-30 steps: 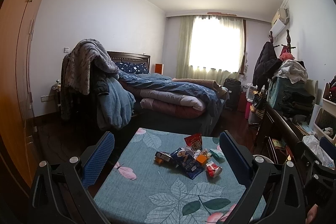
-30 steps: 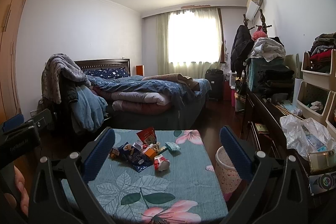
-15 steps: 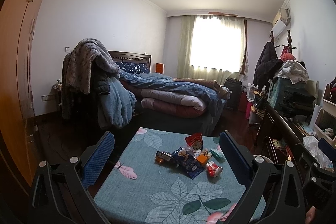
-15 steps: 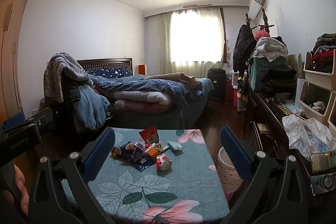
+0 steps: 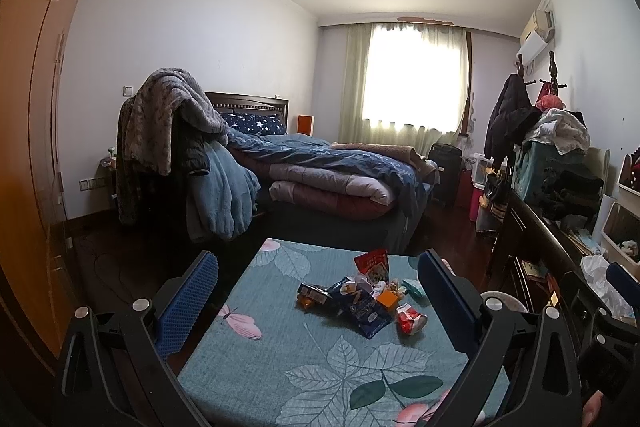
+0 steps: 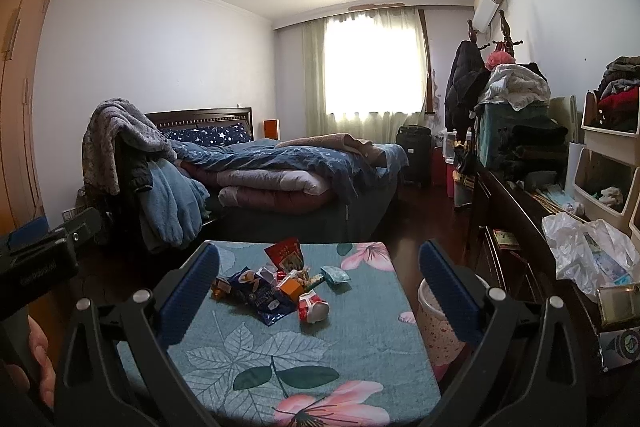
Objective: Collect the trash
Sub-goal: 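Grasp the dark cigarette box with the left tool while the right tool grasps the red-white carton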
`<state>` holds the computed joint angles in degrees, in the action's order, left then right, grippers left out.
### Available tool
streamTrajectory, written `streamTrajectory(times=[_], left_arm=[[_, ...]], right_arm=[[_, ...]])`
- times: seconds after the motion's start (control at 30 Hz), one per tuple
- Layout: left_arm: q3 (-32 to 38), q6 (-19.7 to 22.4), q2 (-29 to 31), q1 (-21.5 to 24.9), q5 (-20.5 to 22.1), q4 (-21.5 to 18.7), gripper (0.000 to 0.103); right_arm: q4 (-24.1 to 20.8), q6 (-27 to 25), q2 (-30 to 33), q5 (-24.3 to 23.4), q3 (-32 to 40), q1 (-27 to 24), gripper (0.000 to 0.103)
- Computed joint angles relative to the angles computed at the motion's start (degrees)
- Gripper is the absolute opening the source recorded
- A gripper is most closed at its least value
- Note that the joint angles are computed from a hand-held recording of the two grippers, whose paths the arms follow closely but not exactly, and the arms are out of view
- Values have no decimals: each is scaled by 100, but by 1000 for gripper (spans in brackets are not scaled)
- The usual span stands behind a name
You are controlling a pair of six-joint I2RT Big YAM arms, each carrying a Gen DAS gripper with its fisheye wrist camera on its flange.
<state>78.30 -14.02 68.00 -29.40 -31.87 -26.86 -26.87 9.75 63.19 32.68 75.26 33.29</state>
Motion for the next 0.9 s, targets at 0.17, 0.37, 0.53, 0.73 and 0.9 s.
streamTrajectory(times=[0.17,0.37,0.53,0.73,0.9], left_arm=[[1,-34,49,33,40,4,100],[83,-204,677,417,325,-288,100],[591,-266,1682,754,1038,-755,99],[1509,-456,2806,1038,2078,-1111,99],[2305,-405,3501,1098,2040,-1273,99]], right_arm=[[306,-224,74,-238,-128,-107,100],[-320,39,866,-776,161,-515,100],[-1014,383,1875,-1565,686,-975,100],[-1061,350,2663,-1895,1026,-1232,100],[-1120,331,3058,-2286,1253,-1464,100]])
